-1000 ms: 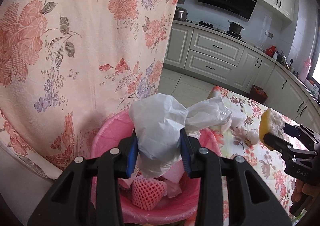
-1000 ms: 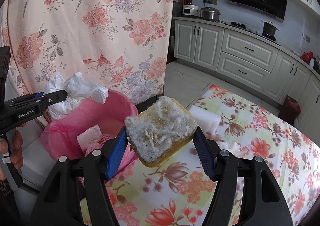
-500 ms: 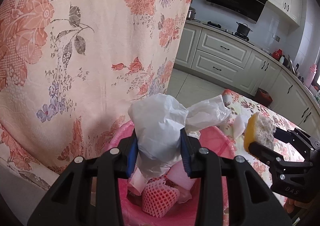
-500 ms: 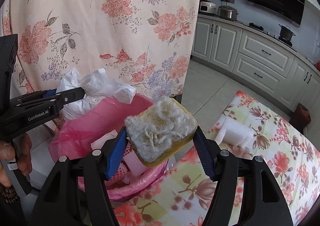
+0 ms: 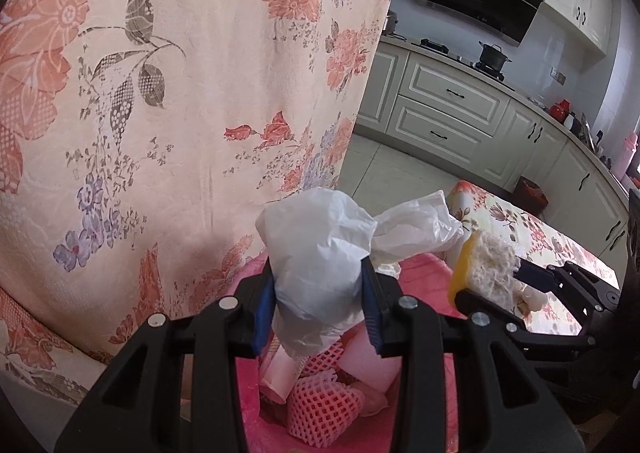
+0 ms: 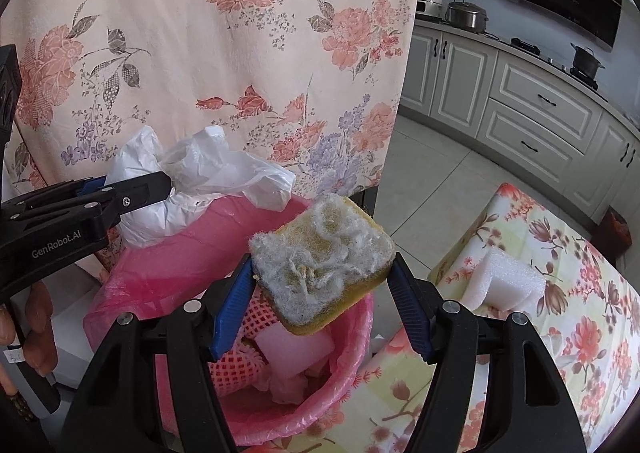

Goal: Collect trash
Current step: 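Open the left gripper over the bin while the right releases the sponge into it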

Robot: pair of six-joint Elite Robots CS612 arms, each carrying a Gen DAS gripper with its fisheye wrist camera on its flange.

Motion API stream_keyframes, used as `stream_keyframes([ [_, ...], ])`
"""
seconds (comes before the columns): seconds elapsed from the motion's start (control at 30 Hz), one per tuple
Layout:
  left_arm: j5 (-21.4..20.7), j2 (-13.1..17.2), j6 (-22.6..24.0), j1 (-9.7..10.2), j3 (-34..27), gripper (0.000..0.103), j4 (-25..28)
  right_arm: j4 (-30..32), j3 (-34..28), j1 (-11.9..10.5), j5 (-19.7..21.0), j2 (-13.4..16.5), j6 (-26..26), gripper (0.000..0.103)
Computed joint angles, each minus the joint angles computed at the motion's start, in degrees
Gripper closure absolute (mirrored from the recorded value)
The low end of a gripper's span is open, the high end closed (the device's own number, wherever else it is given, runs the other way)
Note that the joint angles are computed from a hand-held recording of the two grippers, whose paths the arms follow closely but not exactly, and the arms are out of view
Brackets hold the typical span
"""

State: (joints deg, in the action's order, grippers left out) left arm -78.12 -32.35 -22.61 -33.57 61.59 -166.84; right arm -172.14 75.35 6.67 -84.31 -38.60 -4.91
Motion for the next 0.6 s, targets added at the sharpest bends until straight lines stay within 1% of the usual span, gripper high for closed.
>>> stream_keyframes([
  [0.17,-0.56,0.75,-0.22,0.10,-1.58,0.066,1.06,-0.32,-0.28,0.05,-0.85,0.30,-0.49,0.035],
  [0.2,-0.64,0.85,-0.37,0.12,-1.73,0.065,1.06,-0.75,-0.20,0.12,-1.51,0.29,-0.61,0.031],
  [0.3,-1.37,1.21,-1.05,0.24,-2.47,0.060,1.70,-1.13,-0.07,0.13,-1.97,0.23,-1.17,0.028],
  [0.4,-1.13,1.26,-1.00,0.10,-2.58,0.059,2.06,-1.48,0.19,0.09,-2.96,0.16,-1.07,0.028],
  [0.6,-0.87,1.09,-0.82,0.00,-2.17,0.058,2.23,-2.02,1.40,-0.48,-2.44,-0.35,0.21,0.028],
])
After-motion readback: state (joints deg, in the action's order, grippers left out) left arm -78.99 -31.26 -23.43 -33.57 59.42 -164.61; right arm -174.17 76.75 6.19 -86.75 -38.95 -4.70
